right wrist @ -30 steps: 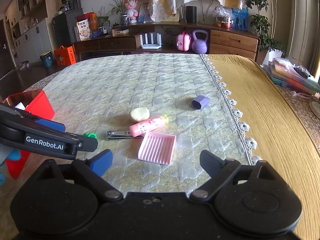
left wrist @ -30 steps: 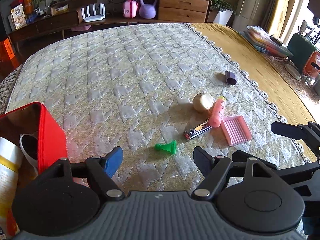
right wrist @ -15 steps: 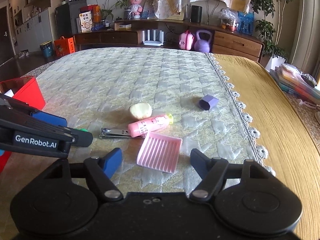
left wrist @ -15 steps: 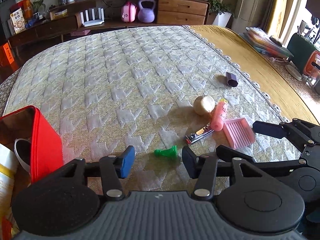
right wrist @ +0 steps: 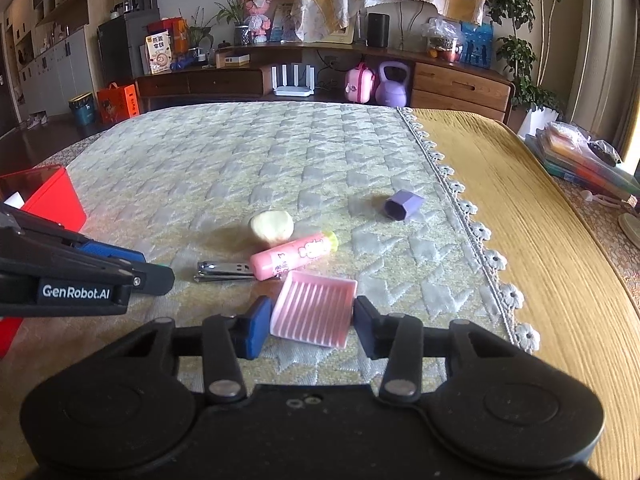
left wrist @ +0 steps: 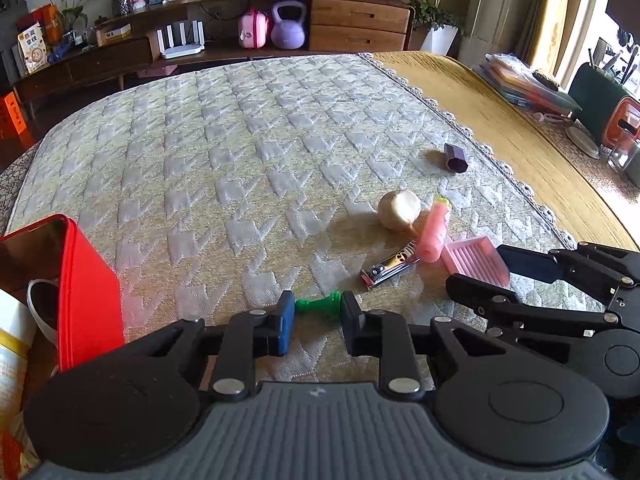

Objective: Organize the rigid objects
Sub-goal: 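Carry green toy with left tool over red tin while right tool carries pink tray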

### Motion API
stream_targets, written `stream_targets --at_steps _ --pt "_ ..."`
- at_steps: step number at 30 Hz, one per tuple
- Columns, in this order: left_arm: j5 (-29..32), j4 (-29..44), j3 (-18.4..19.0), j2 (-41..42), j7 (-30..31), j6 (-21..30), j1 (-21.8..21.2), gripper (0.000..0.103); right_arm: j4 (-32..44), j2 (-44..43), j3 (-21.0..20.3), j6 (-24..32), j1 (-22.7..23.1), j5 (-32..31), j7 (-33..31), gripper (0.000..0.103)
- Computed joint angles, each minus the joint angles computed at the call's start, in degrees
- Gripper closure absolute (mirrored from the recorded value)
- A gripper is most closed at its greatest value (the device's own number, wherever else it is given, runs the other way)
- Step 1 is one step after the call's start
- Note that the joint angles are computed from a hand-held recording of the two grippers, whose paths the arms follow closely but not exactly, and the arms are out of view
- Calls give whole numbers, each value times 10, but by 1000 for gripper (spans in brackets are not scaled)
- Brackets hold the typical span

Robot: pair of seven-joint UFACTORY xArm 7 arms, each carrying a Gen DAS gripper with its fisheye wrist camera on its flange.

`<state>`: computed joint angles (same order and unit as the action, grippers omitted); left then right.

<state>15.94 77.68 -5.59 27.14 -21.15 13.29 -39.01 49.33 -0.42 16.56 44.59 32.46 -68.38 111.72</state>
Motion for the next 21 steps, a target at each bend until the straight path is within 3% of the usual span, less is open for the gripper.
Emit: stream_targets --at_steps 10,21 --pt "-28 -51 -26 -46 6 12 25 79 -24 -42 32 5 14 43 36 59" --pt "-75 -158 -66 -154 45 5 66 79 9 -59 71 49 43 77 24 59"
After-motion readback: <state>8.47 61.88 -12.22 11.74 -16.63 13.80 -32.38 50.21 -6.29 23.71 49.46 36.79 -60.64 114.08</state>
